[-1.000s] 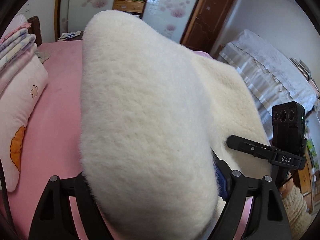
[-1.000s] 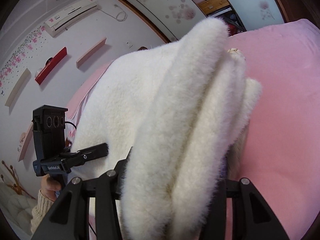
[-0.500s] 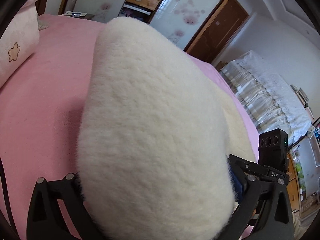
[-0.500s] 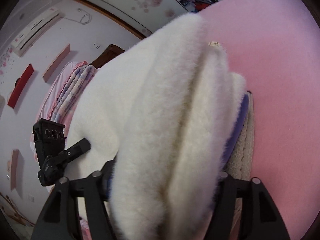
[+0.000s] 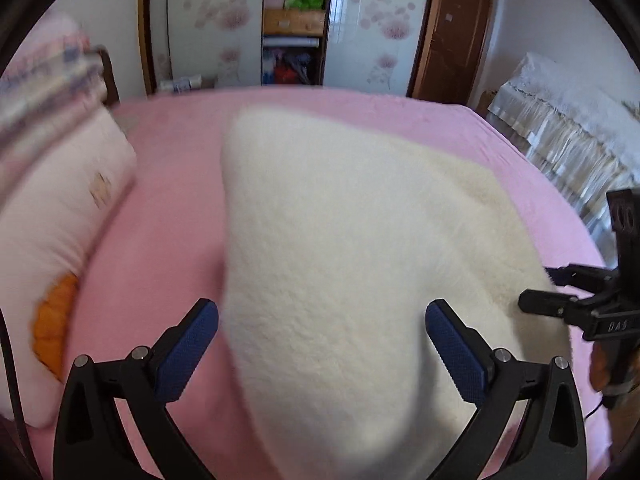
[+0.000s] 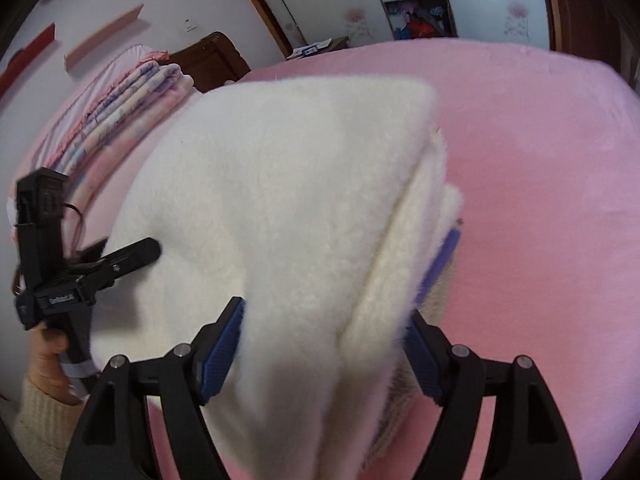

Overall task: Fold large clothes
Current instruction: 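Lift the white bundle with both grippers and carry it toward the clothes stack, then lower the bundle onto the purple and beige stack and open both grippers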

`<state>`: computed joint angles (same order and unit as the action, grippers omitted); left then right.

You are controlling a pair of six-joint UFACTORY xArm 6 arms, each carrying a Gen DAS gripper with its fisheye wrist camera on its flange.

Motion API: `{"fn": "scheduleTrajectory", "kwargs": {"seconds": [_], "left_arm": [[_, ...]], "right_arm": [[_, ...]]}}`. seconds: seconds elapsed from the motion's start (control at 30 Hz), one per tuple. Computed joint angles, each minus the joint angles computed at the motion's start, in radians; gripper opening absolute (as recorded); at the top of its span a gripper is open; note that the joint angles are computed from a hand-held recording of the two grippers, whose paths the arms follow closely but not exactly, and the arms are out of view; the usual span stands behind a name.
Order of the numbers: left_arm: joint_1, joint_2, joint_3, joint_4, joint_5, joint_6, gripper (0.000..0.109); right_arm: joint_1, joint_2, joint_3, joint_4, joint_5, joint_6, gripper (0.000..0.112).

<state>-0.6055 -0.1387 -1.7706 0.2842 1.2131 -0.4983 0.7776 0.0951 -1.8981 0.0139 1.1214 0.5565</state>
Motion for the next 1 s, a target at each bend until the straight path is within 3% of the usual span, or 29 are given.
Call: {"fn": "scheduleTrajectory", "kwargs": {"seconds": [0.17, 0.27, 0.33, 0.43, 0.5, 0.57, 0.77, 0.87, 1.0], "left_arm": [[-0.077, 0.014, -0.109, 0.190, 0.080, -0.115, 0.103], [-0.135, 0.067, -0.189, 0.346, 0.260, -0.124, 0.103], [-0.170, 0.102, -0.206, 0.405, 0.347, -0.145, 0.103], [-0.188, 0.070, -0.134, 0.428, 0.303, -0.213, 0.103], [-0.184, 0.039, -0.058, 0.437, 0.268, -0.249, 0.103], [-0.157, 0.028, -0.008, 0.416, 0.241, -0.262, 0.103], [-0.104, -0.049, 0.135, 0.354, 0.114, -0.343, 0.103], [-0.101, -0.055, 0.122, 0.323, 0.120, -0.352, 0.103], [-0.167, -0.020, 0.030, 0.327, 0.224, -0.367, 0.103]], "right_arm": [[0.016, -0.018, -0.037, -0.111, -0.036, 0.028, 0.079], [0.060, -0.051, -0.009, -0.263, -0.090, 0.044, 0.079], [0.102, -0.049, -0.016, -0.394, -0.065, 0.063, 0.079], [0.136, -0.003, -0.056, -0.444, -0.018, 0.007, 0.061], [0.140, 0.048, -0.102, -0.416, 0.035, -0.039, 0.041], [0.139, 0.062, -0.086, -0.409, 0.050, -0.049, 0.036], [0.113, 0.062, -0.050, -0.380, 0.037, -0.033, 0.036], [0.111, 0.053, -0.066, -0.361, 0.060, -0.032, 0.036], [0.130, -0.014, -0.031, -0.365, 0.063, 0.002, 0.038]]}}
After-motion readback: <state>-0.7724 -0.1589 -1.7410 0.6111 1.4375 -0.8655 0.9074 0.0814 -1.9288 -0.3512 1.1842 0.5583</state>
